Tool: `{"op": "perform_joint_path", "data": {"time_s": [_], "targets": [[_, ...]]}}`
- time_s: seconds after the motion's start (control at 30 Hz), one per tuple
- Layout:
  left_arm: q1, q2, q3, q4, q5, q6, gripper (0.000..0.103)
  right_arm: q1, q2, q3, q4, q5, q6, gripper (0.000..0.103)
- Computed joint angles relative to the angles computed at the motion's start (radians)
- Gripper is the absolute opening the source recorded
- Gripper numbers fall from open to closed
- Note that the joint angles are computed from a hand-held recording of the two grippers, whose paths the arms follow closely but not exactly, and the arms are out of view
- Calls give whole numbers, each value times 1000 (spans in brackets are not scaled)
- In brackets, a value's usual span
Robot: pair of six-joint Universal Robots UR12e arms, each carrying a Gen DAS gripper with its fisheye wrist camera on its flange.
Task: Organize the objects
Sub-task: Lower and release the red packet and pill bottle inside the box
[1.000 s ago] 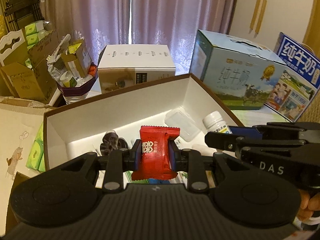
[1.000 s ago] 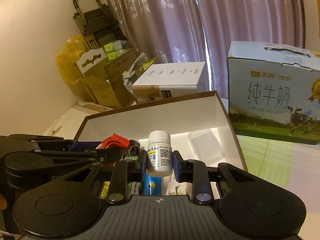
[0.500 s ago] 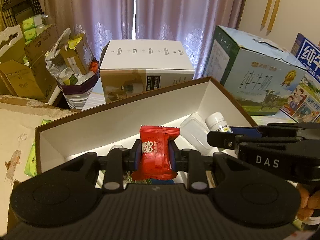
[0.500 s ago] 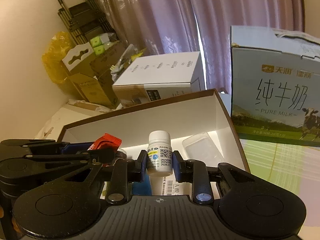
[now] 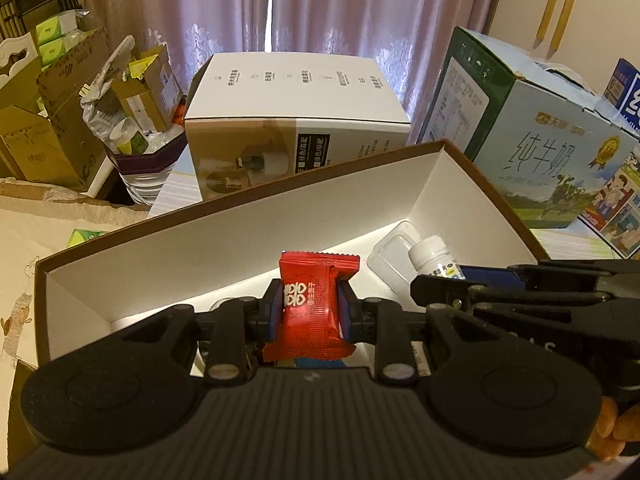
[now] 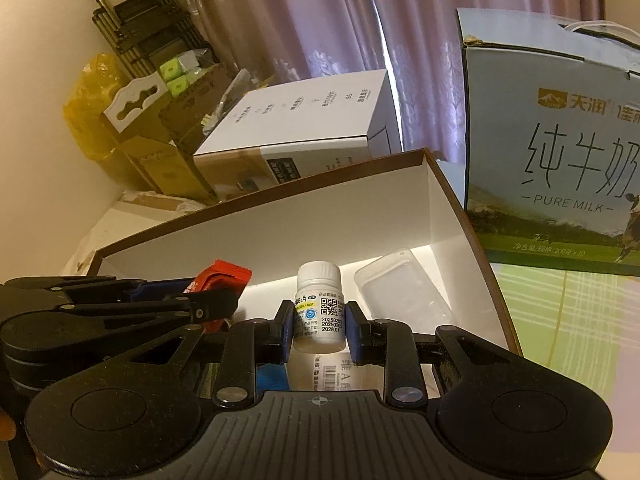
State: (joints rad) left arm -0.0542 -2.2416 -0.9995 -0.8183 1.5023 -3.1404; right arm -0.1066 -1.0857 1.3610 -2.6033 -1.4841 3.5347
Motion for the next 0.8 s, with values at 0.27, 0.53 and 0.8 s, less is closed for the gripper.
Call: {"op": "perform_joint_path", "data": {"time_s": [0.27,0.53,0.8], "targets": [[-1,-18,23,-11,17,-6,27,-3,2,-3,1,7,3,24],[5,-14,16,-11,39,-16,57,-4,-3,-1,19,8,-4,24],[12,3,-6,-11,70,-20,81,0,6,-16,45,17,-20,24]]}}
